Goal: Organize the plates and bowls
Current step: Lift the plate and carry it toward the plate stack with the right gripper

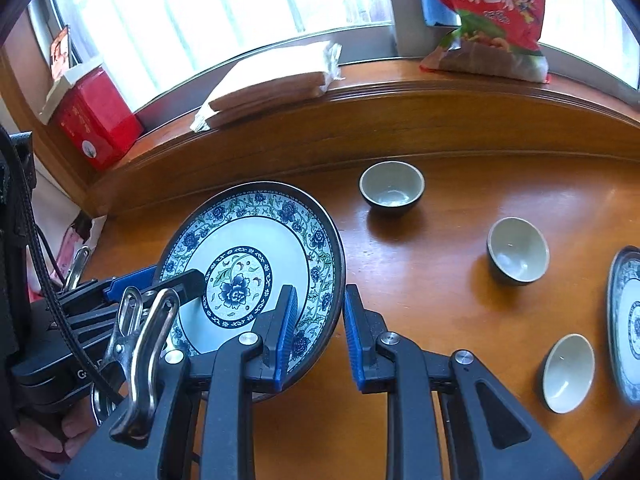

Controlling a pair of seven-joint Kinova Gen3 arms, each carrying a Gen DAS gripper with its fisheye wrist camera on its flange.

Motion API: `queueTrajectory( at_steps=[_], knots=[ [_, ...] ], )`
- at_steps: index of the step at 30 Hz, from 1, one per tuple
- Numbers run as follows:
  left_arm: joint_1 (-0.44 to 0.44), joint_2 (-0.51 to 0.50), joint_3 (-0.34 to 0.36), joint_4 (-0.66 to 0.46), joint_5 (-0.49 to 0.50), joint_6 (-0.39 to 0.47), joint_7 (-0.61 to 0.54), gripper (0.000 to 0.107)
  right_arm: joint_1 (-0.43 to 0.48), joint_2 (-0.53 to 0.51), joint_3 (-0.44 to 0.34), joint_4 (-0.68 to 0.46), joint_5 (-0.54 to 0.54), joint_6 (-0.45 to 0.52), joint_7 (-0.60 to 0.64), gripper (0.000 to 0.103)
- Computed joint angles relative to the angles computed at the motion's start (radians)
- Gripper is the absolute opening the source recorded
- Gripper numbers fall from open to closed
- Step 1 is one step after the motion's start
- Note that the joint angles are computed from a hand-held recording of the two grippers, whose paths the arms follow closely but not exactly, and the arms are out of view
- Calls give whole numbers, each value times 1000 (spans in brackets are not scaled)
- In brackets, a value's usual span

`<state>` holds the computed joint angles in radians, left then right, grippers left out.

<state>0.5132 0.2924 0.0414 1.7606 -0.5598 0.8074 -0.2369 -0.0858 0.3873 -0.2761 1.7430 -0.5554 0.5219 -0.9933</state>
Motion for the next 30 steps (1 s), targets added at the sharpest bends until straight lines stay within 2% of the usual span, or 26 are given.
queueTrajectory(
  at_steps=[9,19,30],
  knots=[
    [51,13,17,-46,-26,37,27,46,84,-47,-1,53,-82,9,92,25],
    [97,63,20,-143,-14,77,-8,46,141,-92,45,93,-169,31,179,25],
    [137,127,9,-264,17,110,-74,46,174,-112,111,76,-190,80,200,25]
  ],
)
